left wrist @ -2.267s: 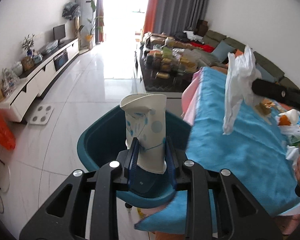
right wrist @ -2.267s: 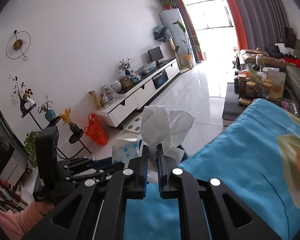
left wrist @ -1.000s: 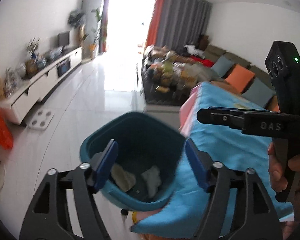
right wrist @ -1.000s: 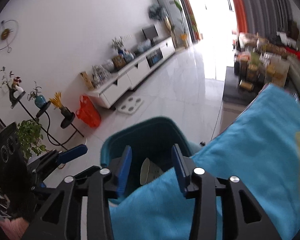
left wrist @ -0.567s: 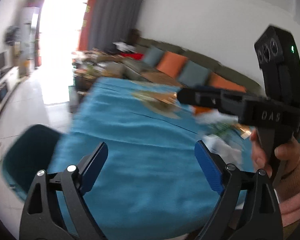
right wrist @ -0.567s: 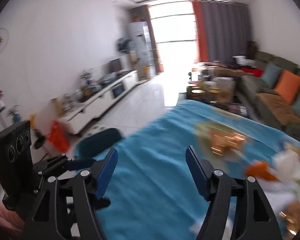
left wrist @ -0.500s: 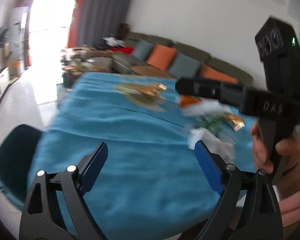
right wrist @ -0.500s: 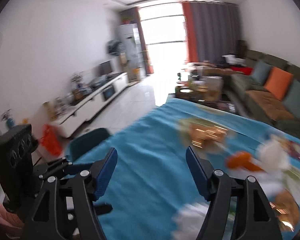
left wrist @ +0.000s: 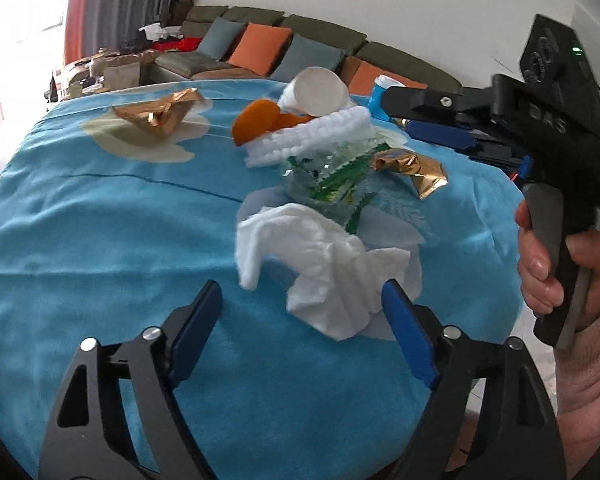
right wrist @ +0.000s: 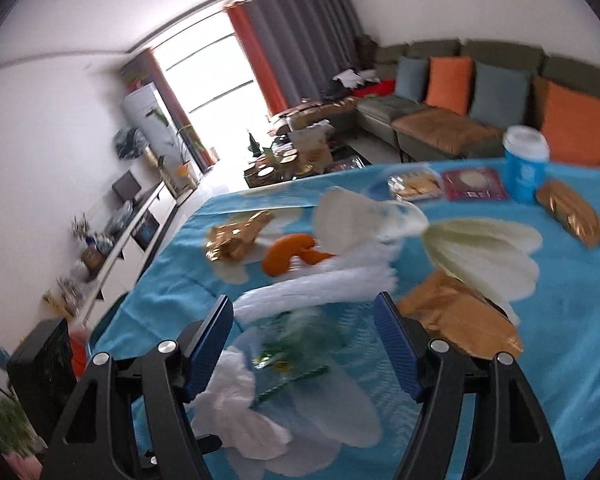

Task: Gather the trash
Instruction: 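Return both tools to the table and grasp the white tissue with the left gripper, then grasp the white foam fruit net with the right gripper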

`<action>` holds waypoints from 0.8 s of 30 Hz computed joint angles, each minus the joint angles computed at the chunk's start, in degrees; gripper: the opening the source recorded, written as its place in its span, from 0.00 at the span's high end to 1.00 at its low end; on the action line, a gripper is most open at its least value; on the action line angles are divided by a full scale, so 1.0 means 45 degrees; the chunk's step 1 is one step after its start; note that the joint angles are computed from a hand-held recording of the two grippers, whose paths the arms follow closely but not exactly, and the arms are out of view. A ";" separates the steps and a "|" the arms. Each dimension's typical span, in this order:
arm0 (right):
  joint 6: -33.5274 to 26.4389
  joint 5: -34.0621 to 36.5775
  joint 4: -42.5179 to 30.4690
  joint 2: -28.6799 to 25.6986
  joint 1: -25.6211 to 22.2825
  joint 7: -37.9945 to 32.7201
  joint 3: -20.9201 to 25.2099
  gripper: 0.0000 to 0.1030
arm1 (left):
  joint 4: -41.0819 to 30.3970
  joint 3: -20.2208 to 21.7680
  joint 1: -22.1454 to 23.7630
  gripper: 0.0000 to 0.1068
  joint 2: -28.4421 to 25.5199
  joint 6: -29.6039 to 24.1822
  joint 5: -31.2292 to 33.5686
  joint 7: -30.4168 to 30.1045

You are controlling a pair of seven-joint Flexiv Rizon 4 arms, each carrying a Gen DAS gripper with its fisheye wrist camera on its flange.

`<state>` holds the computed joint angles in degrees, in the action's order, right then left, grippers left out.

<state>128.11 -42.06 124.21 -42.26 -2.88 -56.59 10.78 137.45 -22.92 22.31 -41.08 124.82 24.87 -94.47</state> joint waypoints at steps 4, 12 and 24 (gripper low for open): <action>-0.0416 -0.1744 -0.0778 -0.0714 -0.1189 0.1692 0.0669 0.32 | -0.0041 -0.0901 0.0957 0.44 -0.0099 -0.0556 0.0346 -0.0212; -0.0602 -0.5558 -0.2600 -0.2150 -0.2290 0.5750 0.1074 0.32 | 0.0148 -0.1967 0.2215 0.89 -0.0498 -0.1003 0.0486 -0.0021; 0.1491 -0.8981 -0.4727 -0.3335 -0.1903 1.0095 -0.0410 0.73 | 0.0742 -0.1734 0.2513 0.93 -0.0179 -0.0032 0.0757 0.0146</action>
<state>134.82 -82.47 102.94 -57.26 -11.44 -11.16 8.93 140.79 -30.72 33.62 -41.89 124.68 28.27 -93.81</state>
